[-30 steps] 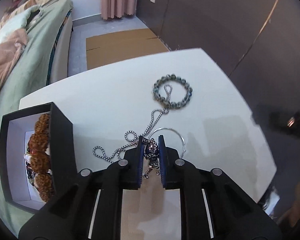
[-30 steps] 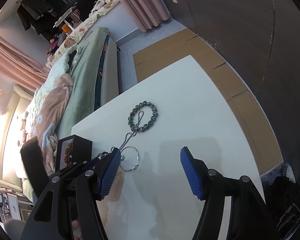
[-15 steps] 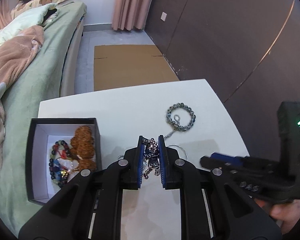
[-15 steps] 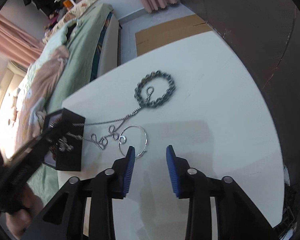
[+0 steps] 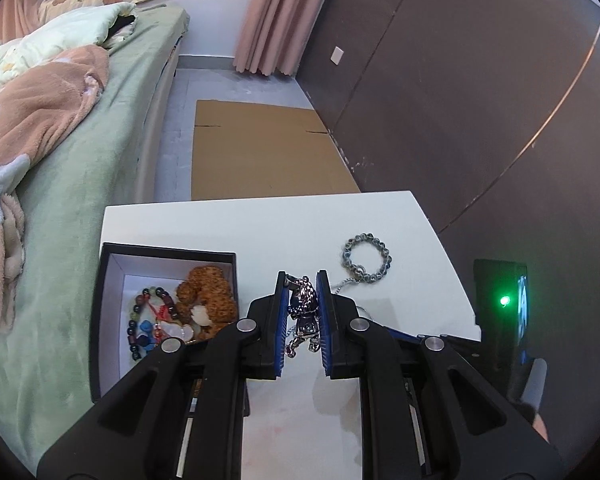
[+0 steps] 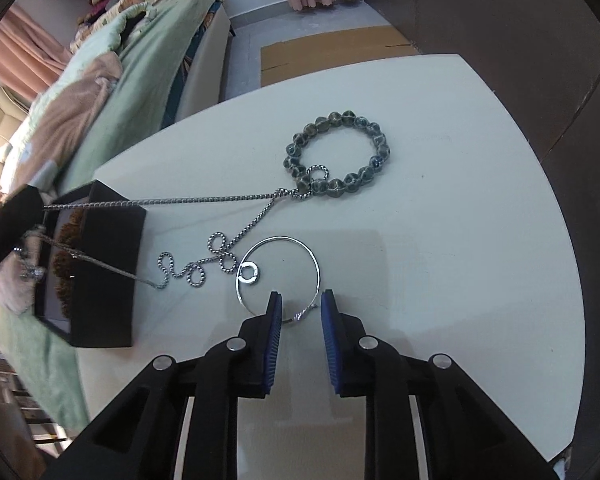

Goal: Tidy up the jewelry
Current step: 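Carry the silver chain into the box with the left gripper while the right gripper carries the silver hoop there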

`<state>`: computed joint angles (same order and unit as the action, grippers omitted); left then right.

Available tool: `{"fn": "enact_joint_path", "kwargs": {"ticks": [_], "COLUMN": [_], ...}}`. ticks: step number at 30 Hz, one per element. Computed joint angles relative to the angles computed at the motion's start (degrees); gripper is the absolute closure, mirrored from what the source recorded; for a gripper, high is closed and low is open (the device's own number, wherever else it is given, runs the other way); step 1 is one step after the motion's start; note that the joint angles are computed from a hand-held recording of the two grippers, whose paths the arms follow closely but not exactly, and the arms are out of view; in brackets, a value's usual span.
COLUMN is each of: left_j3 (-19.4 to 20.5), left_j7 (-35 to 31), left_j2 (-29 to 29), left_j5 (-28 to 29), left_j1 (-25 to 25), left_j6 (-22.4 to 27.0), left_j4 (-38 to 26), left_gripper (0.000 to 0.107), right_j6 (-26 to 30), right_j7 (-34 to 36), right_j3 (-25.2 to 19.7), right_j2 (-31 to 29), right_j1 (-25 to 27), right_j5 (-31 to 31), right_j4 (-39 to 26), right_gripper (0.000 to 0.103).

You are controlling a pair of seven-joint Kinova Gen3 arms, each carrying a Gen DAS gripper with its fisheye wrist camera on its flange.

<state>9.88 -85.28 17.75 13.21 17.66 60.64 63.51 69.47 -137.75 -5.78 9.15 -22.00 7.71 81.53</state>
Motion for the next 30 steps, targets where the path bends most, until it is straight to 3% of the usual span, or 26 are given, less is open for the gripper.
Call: {"fn": "enact_joint_path", "kwargs": {"ticks": [5,11,18,24,30], "left_j3": [-0.1,-0.1,0.2,0.1,-0.5], "left_j7": [-0.6,-0.8,-2.0,-1.3,2.1], "left_j2": [-0.3,-0.4,-2.9,-4.5,-3.7], "left_j5": [1.2,1.7,4.7,2.5,-4.3], "left_j1": [-1.2,-1.6,-3.2,-1.6,2.3], "left_j6": [-0.2,-0.2,-2.6,-3.3,0.1], "left_j4": [0.3,0.3,1.2,-0.8,-8.6], "left_gripper": [0.093,0.093,0.093,0.093,0.093], "right_j6": [5.1,4.4,-1.5,-5.3,-7.8], "right_j7": [-1.0,1.1,1.3,1.1,2.4], "right_j3": [-0.4,0.3,0.3,-0.2,-0.4], "right_j2": [2.8,1.9,-2.9,-6.7,-9.1], "right_j1": [-4.0,-3.2,0.0,2.3,4.6], "right_j5": [6.9,6.4,3.5,1.5,-0.6], "right_j4": [-3.4,-2.5,0.8,2.6,4.0], "right_gripper": [0.093,0.101,0.101,0.101,0.101]}}
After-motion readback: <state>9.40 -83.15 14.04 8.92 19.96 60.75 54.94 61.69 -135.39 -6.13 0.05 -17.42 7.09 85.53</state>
